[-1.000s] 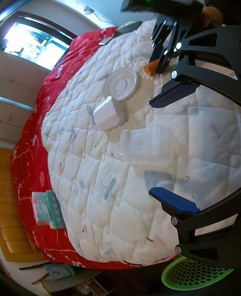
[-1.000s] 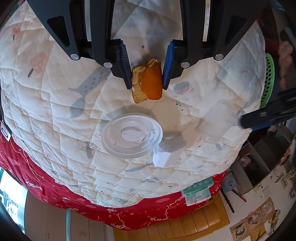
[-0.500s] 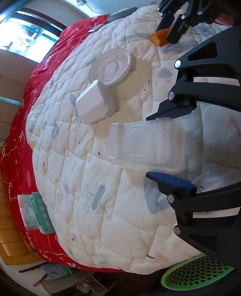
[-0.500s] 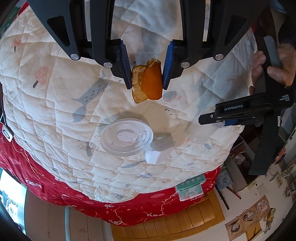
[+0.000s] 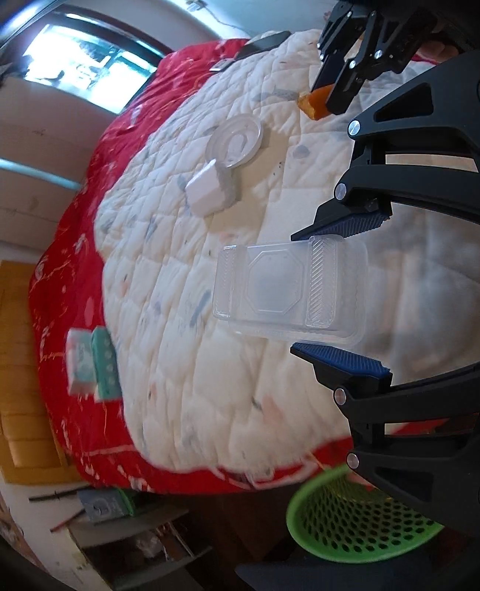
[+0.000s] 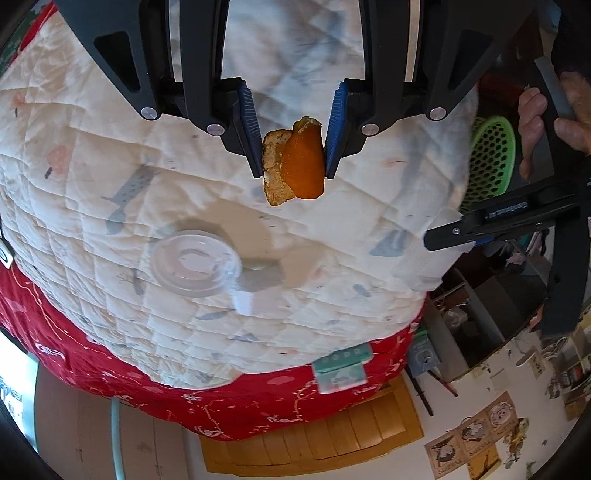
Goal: Collect trash
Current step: 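Carry the plastic box and orange peel over the wastebasket with both tools, then open the left tool to drop the box while the right tool releases the peel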
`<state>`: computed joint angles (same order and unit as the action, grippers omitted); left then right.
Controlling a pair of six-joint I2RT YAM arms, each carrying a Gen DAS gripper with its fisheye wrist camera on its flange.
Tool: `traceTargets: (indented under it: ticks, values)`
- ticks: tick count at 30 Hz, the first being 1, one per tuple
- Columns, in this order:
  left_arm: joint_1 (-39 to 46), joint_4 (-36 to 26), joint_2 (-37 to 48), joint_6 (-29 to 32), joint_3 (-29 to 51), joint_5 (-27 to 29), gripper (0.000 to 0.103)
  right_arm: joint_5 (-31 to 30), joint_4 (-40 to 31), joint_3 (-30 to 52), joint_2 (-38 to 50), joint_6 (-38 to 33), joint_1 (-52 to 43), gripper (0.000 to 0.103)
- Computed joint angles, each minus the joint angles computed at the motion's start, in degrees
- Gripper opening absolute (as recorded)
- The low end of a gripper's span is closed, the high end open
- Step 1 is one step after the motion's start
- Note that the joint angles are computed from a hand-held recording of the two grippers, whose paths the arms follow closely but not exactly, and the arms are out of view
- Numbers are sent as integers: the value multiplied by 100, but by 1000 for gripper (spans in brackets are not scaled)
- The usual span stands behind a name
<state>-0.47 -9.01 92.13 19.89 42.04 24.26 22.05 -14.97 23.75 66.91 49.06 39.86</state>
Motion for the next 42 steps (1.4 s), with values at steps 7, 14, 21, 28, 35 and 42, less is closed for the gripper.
traceTargets:
  ticks: [7, 14, 21, 28, 35, 42]
  values:
    - [1247, -374, -341, 586, -21, 405, 53, 147, 165, 542, 673, 238, 616, 32]
    - [2448, -674, -6, 1149, 384, 635, 53, 189, 234, 1097, 1260, 233, 986, 32]
    - [3223, -812, 958, 1338, 1194, 549, 53, 148, 251, 1657, 1815, 81, 1150, 32]
    - [3476, -776, 1750, 1307, 1847, 316, 54, 44, 294, 2178, 2378, -90, 1226, 32]
    - [3670, -790, 2281, 1261, 2316, 255, 65, -86, 273, 2712, 2861, -269, 1262, 32]
    - [3946, -924, 2461, 1248, 2515, 330, 70, -235, 282, 3235, 3314, -447, 1317, 32]
